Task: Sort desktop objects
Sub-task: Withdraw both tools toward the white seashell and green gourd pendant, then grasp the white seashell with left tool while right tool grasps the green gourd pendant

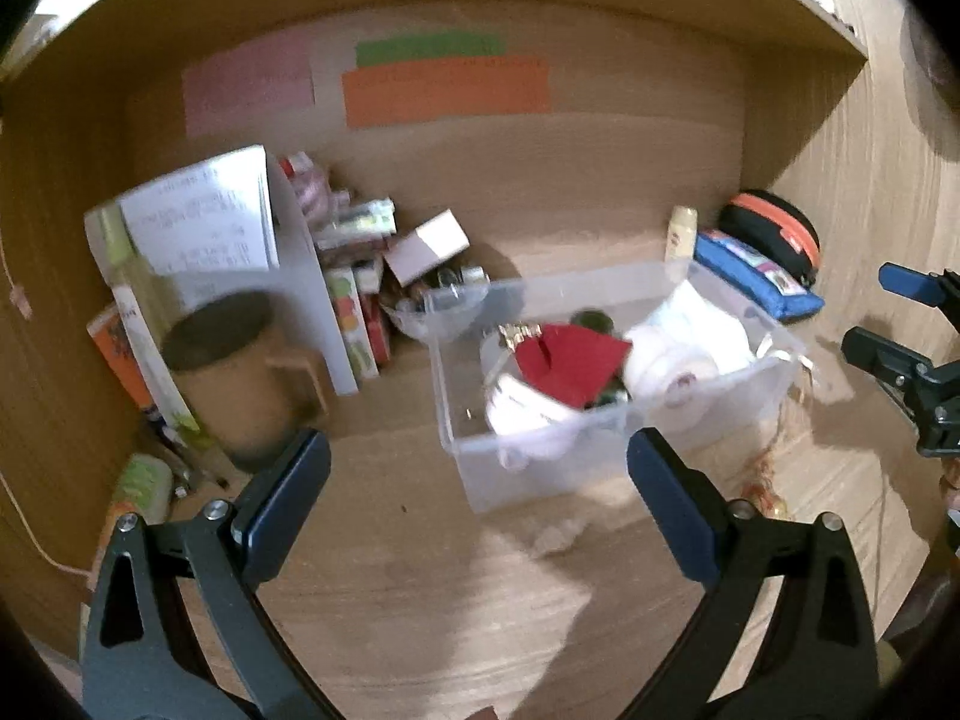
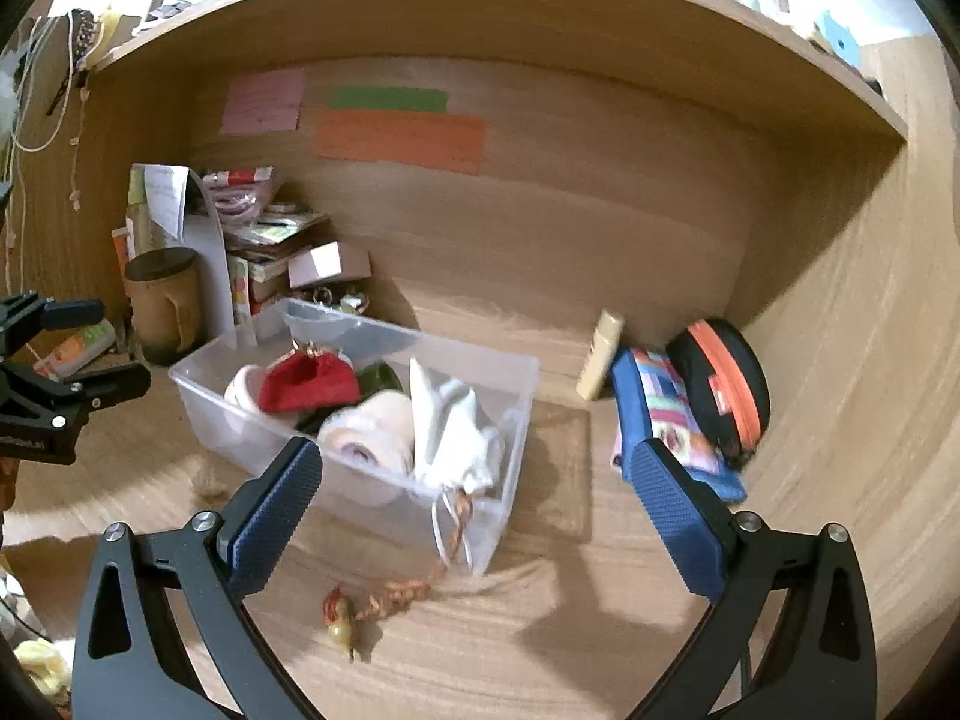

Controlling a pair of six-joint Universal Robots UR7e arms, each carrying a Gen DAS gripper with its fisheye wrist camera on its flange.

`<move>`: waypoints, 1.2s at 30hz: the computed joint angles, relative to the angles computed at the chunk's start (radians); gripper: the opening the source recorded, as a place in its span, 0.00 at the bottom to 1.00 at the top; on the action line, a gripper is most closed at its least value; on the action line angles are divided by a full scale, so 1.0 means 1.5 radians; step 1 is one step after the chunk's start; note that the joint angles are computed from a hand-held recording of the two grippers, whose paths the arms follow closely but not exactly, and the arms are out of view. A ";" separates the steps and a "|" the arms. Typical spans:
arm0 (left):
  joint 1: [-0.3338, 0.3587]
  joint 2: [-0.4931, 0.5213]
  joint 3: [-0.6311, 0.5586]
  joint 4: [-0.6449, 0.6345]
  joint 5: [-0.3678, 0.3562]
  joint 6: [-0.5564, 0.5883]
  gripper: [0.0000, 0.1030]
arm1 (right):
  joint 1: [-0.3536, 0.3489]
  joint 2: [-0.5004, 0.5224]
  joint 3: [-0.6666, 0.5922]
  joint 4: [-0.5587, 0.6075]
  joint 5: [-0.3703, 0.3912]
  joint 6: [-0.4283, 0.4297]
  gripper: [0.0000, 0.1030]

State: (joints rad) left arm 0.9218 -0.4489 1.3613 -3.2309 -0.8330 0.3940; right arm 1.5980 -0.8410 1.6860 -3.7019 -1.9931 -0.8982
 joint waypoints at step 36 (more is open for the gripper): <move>0.045 0.046 -0.095 0.321 -0.046 -0.160 0.64 | -0.053 -0.017 0.002 0.382 0.014 0.163 0.65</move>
